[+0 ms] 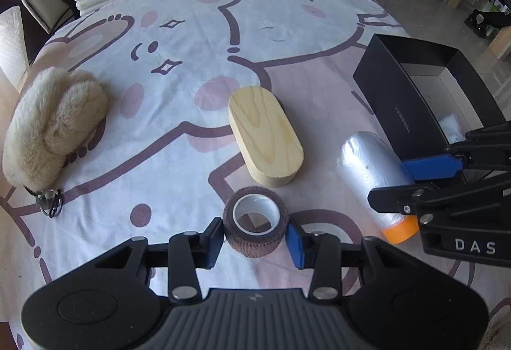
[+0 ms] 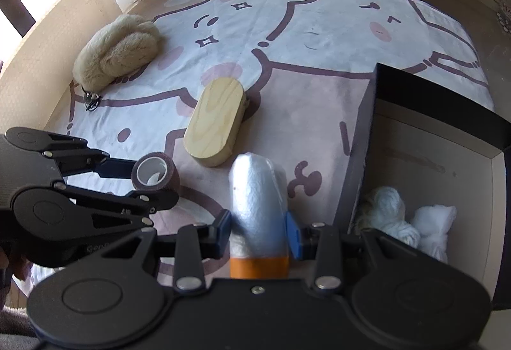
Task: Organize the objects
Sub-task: 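Carry the tape roll with the left tool while the right tool carries the wrap roll over the box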
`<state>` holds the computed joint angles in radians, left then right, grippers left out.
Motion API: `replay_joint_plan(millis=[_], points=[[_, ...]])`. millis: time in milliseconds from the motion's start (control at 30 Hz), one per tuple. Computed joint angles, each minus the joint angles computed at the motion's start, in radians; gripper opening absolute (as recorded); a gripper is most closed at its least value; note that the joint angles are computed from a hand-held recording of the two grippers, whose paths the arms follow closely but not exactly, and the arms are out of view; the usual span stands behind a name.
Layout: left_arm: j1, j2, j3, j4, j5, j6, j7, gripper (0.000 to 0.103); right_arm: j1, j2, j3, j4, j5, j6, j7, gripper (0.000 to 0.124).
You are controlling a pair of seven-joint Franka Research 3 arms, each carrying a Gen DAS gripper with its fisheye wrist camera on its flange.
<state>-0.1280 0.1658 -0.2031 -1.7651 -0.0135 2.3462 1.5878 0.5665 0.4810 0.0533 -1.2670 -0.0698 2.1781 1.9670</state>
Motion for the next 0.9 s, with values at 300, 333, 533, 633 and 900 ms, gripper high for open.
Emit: replay_joint_plan(millis=[300,333,533,633,900], points=[[-0.007,-0.047,0.006,-0.028,0.039,0.058,-0.039,0.043,0.011,-0.048,-0.01,-0.05,-0.042,0.067,0.054,0.038],[-0.007,-0.054,0.007,-0.031,0.043,0.064,-0.043,0.043,0.012,-0.055,-0.011,-0.057,-0.048,0.074,0.06,0.038],[-0.013,-0.1,0.012,-0.06,0.073,0.105,-0.071,0.043,0.022,-0.106,-0.015,-0.107,-0.103,0.126,0.11,0.038],[-0.014,-0.123,0.014,-0.073,0.075,0.121,-0.08,0.043,0.024,-0.132,-0.015,-0.131,-0.133,0.149,0.137,0.038],[-0.023,-0.176,0.017,-0.101,0.079,0.146,-0.102,0.043,0.029,-0.191,-0.007,-0.178,-0.218,0.17,0.201,0.038]])
